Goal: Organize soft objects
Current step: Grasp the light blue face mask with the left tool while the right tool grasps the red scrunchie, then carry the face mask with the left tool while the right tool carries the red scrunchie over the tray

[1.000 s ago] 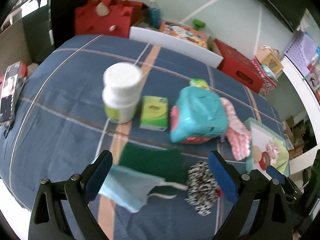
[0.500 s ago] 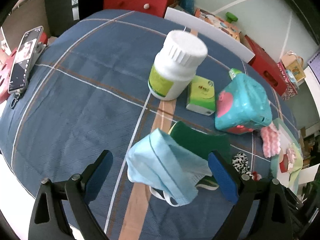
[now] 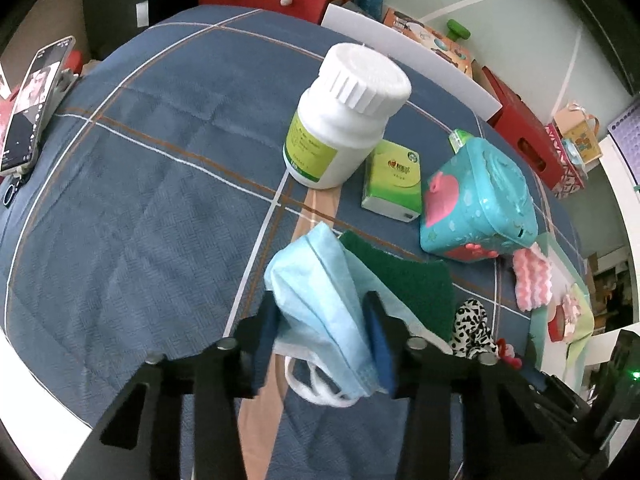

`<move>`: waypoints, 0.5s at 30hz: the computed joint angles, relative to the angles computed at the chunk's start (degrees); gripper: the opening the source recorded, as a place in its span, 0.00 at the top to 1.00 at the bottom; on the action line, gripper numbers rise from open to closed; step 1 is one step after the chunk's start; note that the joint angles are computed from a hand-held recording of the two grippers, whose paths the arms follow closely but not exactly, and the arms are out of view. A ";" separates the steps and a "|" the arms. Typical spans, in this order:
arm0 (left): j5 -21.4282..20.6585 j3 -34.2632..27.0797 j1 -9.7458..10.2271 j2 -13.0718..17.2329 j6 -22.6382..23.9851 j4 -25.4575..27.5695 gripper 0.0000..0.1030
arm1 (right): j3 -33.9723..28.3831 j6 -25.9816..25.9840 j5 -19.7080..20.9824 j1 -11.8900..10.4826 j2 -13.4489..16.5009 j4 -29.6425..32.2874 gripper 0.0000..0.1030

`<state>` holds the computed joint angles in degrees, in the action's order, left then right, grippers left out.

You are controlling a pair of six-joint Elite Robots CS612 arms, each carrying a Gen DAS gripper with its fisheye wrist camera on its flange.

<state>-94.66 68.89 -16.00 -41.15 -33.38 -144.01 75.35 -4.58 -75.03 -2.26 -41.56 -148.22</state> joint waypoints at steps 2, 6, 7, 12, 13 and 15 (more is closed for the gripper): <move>0.06 0.40 0.07 -0.21 0.14 -0.86 0.69 | -0.03 0.09 0.26 0.01 0.10 -0.03 0.60; 0.22 0.93 0.16 -0.56 0.67 -2.11 0.74 | 0.18 0.70 0.71 -0.10 0.00 -0.57 0.64; 0.25 0.91 0.16 -0.56 0.74 -2.38 0.76 | 0.25 0.83 0.90 -0.27 -0.11 -0.63 0.65; 0.72 1.78 0.22 -1.10 0.78 -4.38 0.80 | 0.78 1.98 1.53 -0.63 -0.37 -1.97 0.70; 0.88 1.91 0.23 -1.20 0.71 -4.72 0.81 | 0.88 2.13 1.69 -0.74 -0.44 -2.21 0.70; 1.35 2.12 0.22 -1.44 0.53 -5.39 0.83 | 1.09 2.51 1.88 -0.91 -0.63 -2.73 0.70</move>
